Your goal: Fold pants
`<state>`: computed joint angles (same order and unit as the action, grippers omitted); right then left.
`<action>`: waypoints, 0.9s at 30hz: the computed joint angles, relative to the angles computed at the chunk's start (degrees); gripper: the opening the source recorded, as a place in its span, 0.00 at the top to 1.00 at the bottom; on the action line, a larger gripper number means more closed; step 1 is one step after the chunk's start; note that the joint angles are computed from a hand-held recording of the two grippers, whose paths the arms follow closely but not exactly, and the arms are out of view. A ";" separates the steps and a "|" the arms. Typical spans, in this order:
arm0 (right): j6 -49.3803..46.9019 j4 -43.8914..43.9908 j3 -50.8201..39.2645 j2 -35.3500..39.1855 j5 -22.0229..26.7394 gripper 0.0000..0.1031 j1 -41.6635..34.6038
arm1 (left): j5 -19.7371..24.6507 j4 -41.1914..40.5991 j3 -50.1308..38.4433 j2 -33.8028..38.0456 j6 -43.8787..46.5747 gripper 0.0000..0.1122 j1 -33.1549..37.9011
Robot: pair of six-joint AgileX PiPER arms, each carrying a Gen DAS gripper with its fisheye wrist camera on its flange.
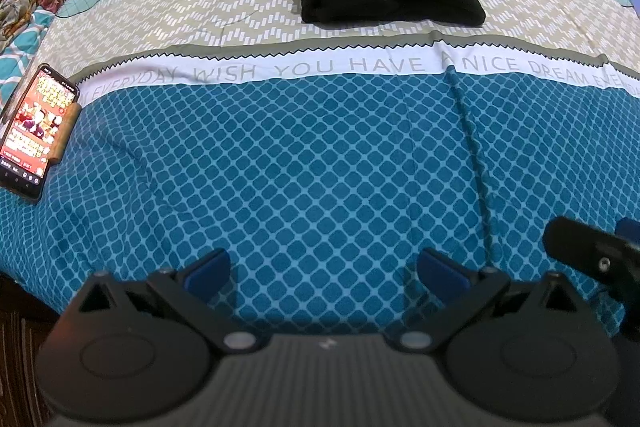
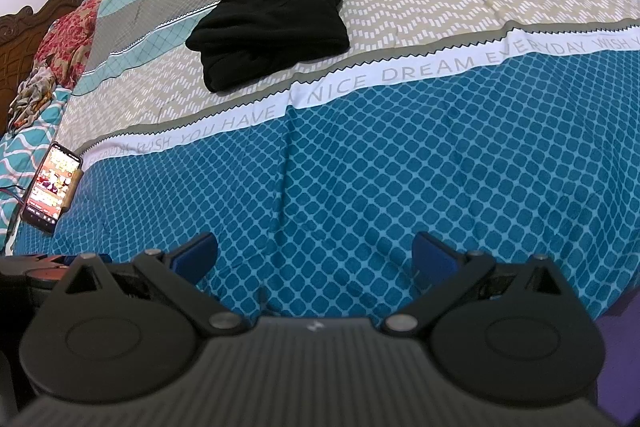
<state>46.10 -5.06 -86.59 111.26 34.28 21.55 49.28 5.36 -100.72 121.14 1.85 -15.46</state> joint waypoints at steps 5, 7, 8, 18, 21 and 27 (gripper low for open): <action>-0.46 0.28 -0.09 0.03 0.10 0.00 -0.03 | 0.05 0.07 -0.12 0.07 -0.01 0.08 0.03; -0.49 0.27 -0.05 -0.01 0.15 0.00 0.05 | 0.05 -0.04 -0.10 0.08 0.04 0.08 0.04; -0.60 0.32 0.03 -0.10 0.16 0.00 0.07 | 0.02 -0.11 -0.05 0.05 0.06 0.08 0.03; -3.26 1.96 -0.14 -0.27 0.71 0.00 -0.71 | 0.10 -0.49 -0.17 0.08 0.36 0.08 0.22; -3.33 1.94 -0.17 -0.28 0.78 0.00 -0.70 | -0.03 -0.64 -0.16 0.02 0.46 0.08 0.33; -3.36 1.95 -0.47 -0.12 0.98 0.00 -0.64 | -0.46 -0.99 0.08 -0.09 0.92 0.08 0.39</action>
